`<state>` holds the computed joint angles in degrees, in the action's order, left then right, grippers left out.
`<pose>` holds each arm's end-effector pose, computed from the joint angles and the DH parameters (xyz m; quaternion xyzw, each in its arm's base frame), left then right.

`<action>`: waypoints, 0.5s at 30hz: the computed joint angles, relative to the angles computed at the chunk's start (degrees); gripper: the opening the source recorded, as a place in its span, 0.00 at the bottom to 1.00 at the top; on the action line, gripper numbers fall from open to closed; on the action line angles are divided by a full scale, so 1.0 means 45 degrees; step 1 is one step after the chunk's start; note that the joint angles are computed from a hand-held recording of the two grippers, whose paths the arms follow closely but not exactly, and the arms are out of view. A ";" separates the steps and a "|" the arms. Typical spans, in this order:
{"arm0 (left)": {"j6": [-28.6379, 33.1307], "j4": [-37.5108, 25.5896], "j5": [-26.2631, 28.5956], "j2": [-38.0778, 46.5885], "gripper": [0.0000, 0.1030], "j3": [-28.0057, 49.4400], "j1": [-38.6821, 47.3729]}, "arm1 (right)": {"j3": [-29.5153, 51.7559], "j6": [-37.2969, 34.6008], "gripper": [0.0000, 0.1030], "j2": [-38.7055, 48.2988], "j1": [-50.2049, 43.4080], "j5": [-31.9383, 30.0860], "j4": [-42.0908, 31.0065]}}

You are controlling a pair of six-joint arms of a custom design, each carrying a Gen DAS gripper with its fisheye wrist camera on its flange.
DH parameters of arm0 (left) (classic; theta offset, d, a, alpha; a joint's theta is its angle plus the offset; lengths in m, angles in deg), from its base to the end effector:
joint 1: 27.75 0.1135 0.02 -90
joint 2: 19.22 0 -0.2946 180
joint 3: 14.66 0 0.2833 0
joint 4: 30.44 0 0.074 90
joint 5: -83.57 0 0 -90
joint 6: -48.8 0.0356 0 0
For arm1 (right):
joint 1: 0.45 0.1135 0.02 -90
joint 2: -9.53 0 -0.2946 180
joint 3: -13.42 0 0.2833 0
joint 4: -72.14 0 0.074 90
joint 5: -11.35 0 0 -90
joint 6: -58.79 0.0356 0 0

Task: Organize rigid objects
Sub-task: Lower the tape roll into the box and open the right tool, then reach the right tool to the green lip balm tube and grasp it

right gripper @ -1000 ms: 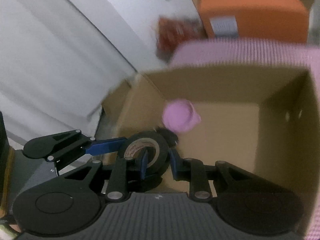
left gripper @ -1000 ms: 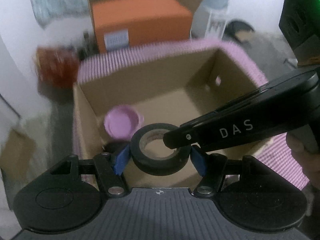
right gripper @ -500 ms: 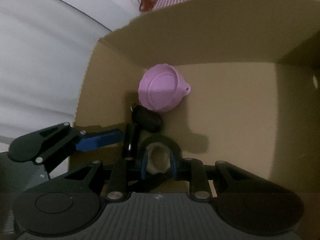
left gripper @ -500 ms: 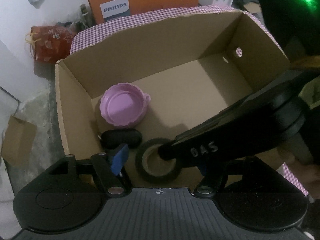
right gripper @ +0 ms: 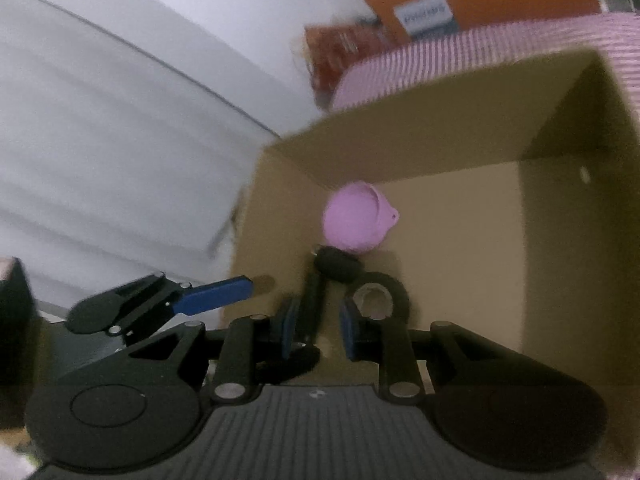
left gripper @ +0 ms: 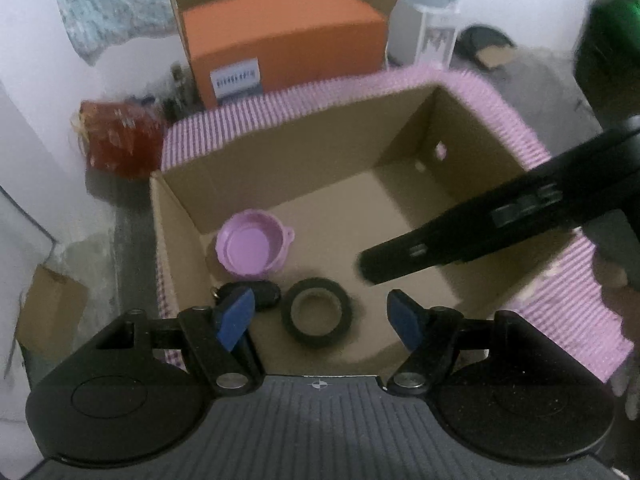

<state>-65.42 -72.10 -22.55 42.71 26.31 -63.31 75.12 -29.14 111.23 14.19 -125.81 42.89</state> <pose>0.1649 -0.1058 0.1760 0.0620 0.9606 0.0013 0.2710 0.3142 0.1091 0.1280 -0.1703 0.8882 0.4133 0.1061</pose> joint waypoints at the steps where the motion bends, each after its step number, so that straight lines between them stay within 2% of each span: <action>1: -0.0357 -0.0407 -0.0323 -0.0709 0.72 -0.0074 -0.0478 | -0.0460 -0.0162 0.25 -0.0568 -0.0395 -0.0341 -0.0019; 5: -0.2268 -0.2109 -0.2089 -0.2803 0.72 -0.0162 -0.3159 | -0.2410 -0.1451 0.26 -0.3175 -0.2424 -0.1915 -0.0764; 6: -0.2819 -0.2421 -0.2594 -0.3078 0.73 -0.0184 -0.3912 | -0.2771 -0.2157 0.26 -0.3729 -0.3096 -0.2389 -0.1381; 8: -0.4437 -0.3067 -0.3817 -0.3433 0.76 -0.0289 -0.5834 | -0.3453 -0.3991 0.26 -0.4604 -0.4575 -0.3347 -0.2933; 10: -0.6316 -0.3428 -0.4800 -0.3327 0.77 -0.0465 -0.7596 | -0.3858 -0.6565 0.26 -0.4882 -0.6135 -0.3972 -0.5043; 13: -0.8828 -0.2670 -0.5283 -0.2637 0.77 -0.1150 -0.9521 | -0.4613 -1.0110 0.26 -0.4470 -0.8153 -0.3940 -0.7263; 15: -0.9682 -0.1145 -0.4872 -0.2065 0.77 -0.1848 -0.9958 | -0.5326 -1.1261 0.26 -0.3941 -0.9092 -0.3596 -0.7341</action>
<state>-108.99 -77.25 -44.47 33.42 18.00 -108.12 51.15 -79.81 93.50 -26.73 -141.99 9.86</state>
